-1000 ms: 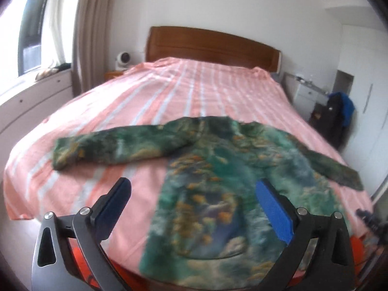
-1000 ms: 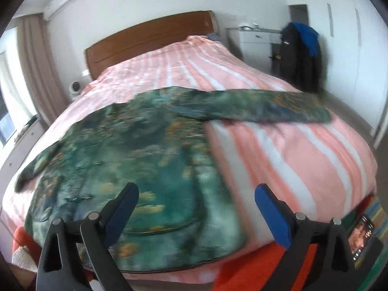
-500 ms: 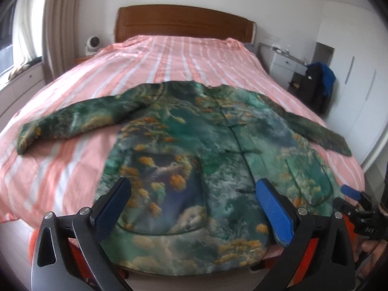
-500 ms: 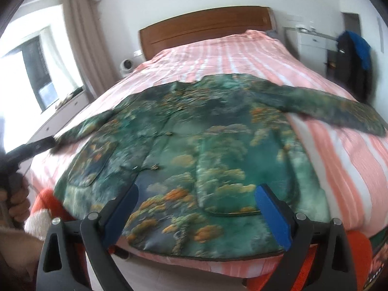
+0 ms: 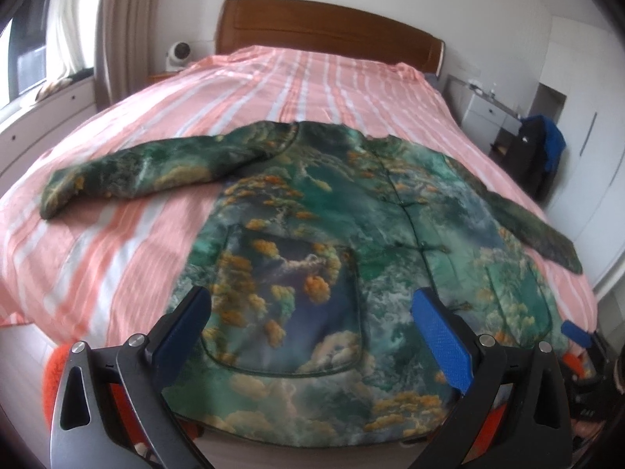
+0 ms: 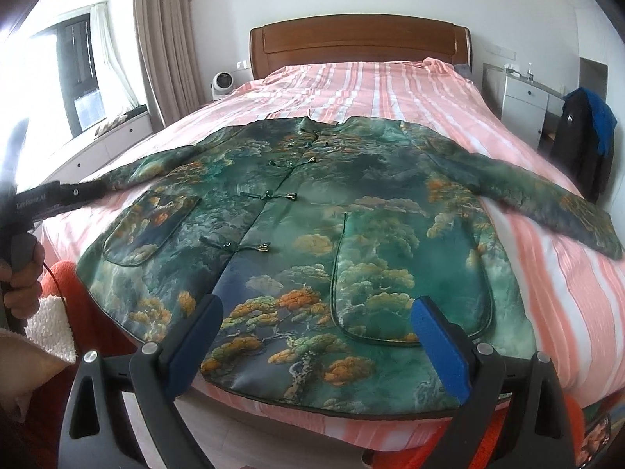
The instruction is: Fold large clothes
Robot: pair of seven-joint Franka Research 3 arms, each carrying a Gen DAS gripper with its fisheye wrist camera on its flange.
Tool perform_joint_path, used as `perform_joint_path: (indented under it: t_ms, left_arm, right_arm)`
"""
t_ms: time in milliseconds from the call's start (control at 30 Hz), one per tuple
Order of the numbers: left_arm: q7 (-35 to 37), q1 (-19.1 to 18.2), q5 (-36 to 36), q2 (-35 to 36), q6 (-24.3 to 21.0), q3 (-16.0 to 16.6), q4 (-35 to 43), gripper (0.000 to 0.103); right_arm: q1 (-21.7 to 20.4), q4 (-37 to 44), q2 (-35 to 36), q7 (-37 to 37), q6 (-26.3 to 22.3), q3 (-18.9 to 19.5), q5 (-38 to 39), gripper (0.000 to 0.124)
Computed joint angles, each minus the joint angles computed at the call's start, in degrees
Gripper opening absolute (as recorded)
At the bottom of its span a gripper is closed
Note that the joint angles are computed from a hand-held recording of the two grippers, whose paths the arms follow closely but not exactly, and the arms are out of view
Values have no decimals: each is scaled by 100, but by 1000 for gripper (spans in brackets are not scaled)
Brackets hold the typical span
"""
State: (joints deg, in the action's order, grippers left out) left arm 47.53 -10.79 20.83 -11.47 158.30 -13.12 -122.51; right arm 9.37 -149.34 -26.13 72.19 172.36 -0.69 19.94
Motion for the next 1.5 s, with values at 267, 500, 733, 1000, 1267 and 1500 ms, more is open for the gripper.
perform_joint_path:
  t_ms: [267, 500, 733, 1000, 1267, 1500]
  left_arm:
    - [-483, 128, 300, 32, -53, -62, 25, 102]
    - [-1057, 275, 839, 55, -130, -137, 101, 102]
    - [-1450, 335, 1242, 49, -229, -134, 74, 102]
    - [-1594, 302, 1250, 154, -529, -103, 117, 102]
    - [-1749, 262, 1475, 320, -648, -59, 278, 102]
    - [-2185, 348, 1787, 443, -491, 8, 183, 102]
  right_arm:
    - [59, 22, 46, -40, -80, -8, 21, 96]
    - [428, 108, 78, -293, -44, -473, 409, 96]
    - [908, 1491, 998, -1508, -207, -2331, 2360, 96]
    - [-594, 3886, 3785, -394, -1714, -3293, 5269, 86]
    - [-1214, 4849, 4594, 260, -1346, -2761, 5651, 17]
    - [-961, 5731, 3856, -1871, -1414, -1566, 5383, 16]
